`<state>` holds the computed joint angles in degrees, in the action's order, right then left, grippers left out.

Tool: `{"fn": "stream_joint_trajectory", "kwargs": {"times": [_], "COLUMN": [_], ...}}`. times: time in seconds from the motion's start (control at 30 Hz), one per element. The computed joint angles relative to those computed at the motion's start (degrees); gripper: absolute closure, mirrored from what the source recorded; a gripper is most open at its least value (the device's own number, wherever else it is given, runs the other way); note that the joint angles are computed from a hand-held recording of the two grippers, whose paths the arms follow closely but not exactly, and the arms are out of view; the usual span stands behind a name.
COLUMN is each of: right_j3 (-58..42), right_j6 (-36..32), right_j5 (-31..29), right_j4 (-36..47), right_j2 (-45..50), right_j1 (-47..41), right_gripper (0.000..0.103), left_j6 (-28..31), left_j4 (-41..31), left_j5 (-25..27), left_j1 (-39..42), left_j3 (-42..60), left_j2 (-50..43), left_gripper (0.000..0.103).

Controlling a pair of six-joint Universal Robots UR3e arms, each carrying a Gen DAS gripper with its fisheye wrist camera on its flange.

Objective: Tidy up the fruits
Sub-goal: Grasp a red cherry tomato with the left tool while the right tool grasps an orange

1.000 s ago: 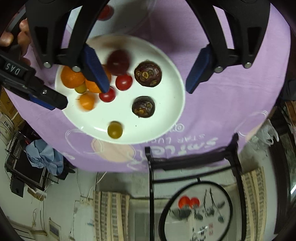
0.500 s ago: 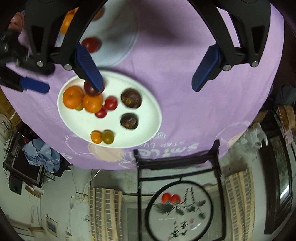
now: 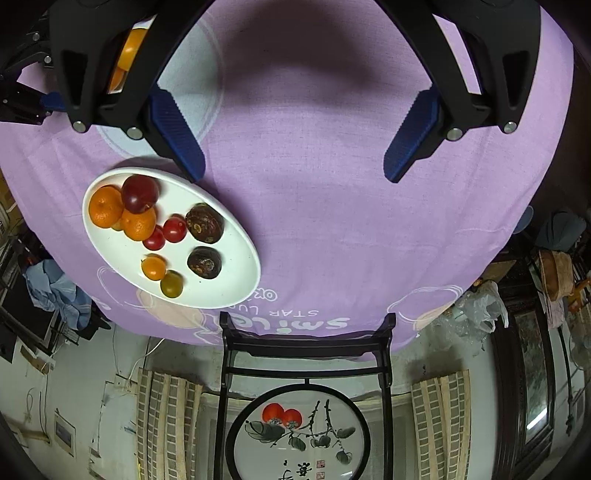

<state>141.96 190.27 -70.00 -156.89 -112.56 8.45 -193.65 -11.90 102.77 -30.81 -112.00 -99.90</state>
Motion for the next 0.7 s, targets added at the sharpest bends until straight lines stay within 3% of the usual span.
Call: {"fn": "stream_joint_trajectory", "kwargs": {"times": [0.3,0.47,0.6,0.7], "right_j3": [1.43,2.86,6.40,7.75], "right_j6": [-0.57,-1.58,-2.43,-5.54], "right_j5": [2.74,5.58,10.70,15.18], "right_j4": [3.16,4.83,11.10,24.35], "right_j2": [-1.48,-4.73,-16.94,-31.72], "right_j1": [-2.14,-5.12,-13.86,-23.42], "right_gripper": [0.064,0.064,0.064,0.064], "left_j6": [0.32,1.59,4.69,9.12], "left_j4": [-0.32,-0.56,-0.29,-1.22], "left_j5": [-0.07,-2.97,-6.50,-14.05], "left_j1": [-0.43,-0.18,-1.08,-1.25], "left_j3": [0.32,0.26,0.73,1.34], "left_j2": [-0.42,-0.43,-1.41,-1.99], "left_gripper": [0.004,0.004,0.005,0.014]}}
